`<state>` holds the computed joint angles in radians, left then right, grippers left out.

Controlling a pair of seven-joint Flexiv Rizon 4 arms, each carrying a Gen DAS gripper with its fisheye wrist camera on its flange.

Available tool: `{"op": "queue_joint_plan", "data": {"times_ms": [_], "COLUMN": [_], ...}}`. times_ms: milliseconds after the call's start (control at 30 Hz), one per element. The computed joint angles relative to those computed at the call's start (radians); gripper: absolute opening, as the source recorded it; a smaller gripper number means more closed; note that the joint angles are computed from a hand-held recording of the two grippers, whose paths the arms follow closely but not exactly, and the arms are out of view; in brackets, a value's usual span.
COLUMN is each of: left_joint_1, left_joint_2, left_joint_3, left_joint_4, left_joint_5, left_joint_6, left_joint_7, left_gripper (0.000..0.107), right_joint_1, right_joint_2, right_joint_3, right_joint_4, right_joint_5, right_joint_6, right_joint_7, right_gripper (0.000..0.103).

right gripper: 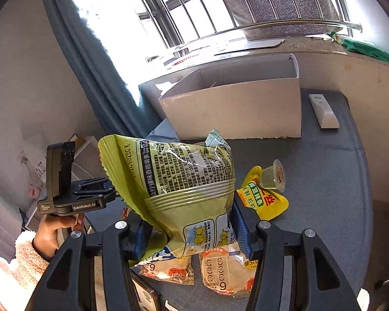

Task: Organize snacks
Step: 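Drop the chip bag and pea snack into the white box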

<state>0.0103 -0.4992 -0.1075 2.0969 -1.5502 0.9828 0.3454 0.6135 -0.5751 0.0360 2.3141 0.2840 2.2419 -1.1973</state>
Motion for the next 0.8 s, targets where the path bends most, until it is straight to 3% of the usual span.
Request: {"op": "queue_joint_plan", "data": {"times_ms": [100,267,400,467,600,700,800], "left_joint_1": [0.023,-0.006,-0.042,-0.065,-0.070,-0.100,-0.101], "left_joint_2": [0.054,0.103,0.075,0.035,-0.081,-0.159,-0.224], "left_joint_3": [0.008,0.007,-0.019,-0.037,-0.079,-0.100,-0.112], "left_joint_4": [0.025,-0.023,-0.150,-0.237,-0.426,-0.533,-0.615], "left_joint_5": [-0.018,-0.059,-0.072,-0.054,0.105,0.206,0.313], "left_joint_6": [-0.083,-0.110,-0.085,-0.036,0.001,0.114,0.136], "left_joint_7": [0.013,0.027,-0.029,-0.075,-0.283,-0.349,-0.438], "left_gripper": [0.040,0.040,0.040,0.040,0.040,0.040,0.041], "right_joint_1": [-0.007,0.020,0.064,0.001,-0.043,-0.150,-0.182], "right_joint_2": [0.008,0.042,0.059,0.049,0.004,-0.036,-0.075], "right_joint_3": [-0.003,-0.078,-0.211,-0.202,-0.258,-0.194,-0.203], "right_joint_4": [-0.007,-0.068,-0.178,-0.244,-0.379,-0.486,-0.557], "right_joint_5": [0.003,0.028,0.054,-0.001,-0.087,-0.152,-0.204], "right_joint_6": [0.008,-0.063,-0.209,-0.271,-0.412,-0.514,-0.587], "right_joint_7": [0.000,-0.049,-0.083,-0.050,0.034,0.100,0.153], "right_gripper": [0.058,0.058,0.058,0.058,0.058,0.058,0.059]}}
